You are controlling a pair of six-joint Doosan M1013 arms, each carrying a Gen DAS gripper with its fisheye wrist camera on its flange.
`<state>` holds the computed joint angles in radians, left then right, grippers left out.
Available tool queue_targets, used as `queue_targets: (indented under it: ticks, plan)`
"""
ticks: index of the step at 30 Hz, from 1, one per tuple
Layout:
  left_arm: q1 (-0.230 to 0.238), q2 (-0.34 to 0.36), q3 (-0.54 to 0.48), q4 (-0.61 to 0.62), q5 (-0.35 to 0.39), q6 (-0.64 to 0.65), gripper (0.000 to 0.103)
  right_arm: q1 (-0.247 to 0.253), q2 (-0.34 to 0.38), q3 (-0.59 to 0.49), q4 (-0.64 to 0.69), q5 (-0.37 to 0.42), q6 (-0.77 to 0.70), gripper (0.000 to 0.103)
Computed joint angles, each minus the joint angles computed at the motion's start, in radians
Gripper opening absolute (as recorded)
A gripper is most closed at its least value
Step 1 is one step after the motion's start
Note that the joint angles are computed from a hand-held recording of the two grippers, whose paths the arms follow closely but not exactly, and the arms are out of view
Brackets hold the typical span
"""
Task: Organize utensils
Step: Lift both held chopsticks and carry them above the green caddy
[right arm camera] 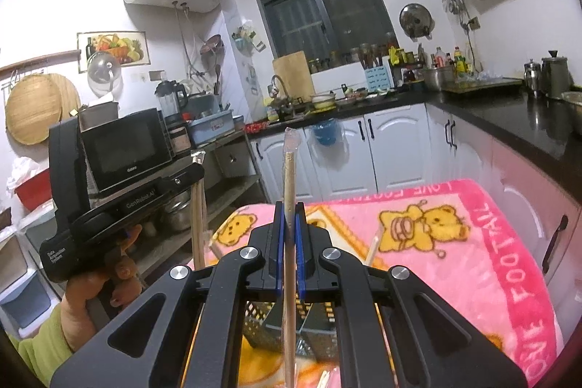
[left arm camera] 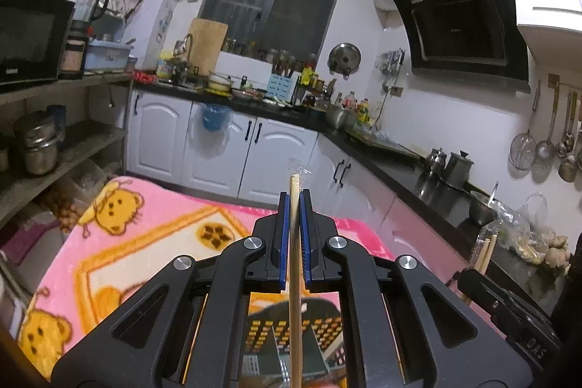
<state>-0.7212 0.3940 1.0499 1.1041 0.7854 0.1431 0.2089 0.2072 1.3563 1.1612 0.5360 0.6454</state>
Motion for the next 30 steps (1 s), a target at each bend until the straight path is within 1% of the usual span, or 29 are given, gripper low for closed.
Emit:
queue_targets:
  ticks: [6,9,14,18,22,26,30]
  plan:
    - [-0.008,0.018,-0.024,0.1,0.039,-0.039,0.003,0.006,0.016,-0.017,0.008,-0.024,-0.005,0.006]
    - [-0.009,0.027,-0.034,0.134,0.064,-0.053,0.003,0.009,0.024,-0.022,0.04,-0.047,-0.031,0.006]
    - [-0.007,0.047,-0.054,0.19,0.094,-0.089,0.003,0.021,0.031,-0.024,0.111,-0.121,-0.103,0.006]
    - [-0.008,0.056,-0.053,0.239,0.112,-0.126,0.003,0.026,0.037,-0.019,0.213,-0.167,-0.207,0.006]
    - [-0.009,0.067,-0.055,0.258,0.125,-0.141,0.003,0.034,0.044,-0.015,0.298,-0.209,-0.311,0.006]
    - [-0.008,0.078,-0.052,0.259,0.131,-0.145,0.003,0.045,0.052,-0.007,0.413,-0.249,-0.453,0.006]
    - [-0.004,0.083,-0.044,0.258,0.128,-0.148,0.003,0.055,0.061,-0.002,0.463,-0.283,-0.533,0.006]
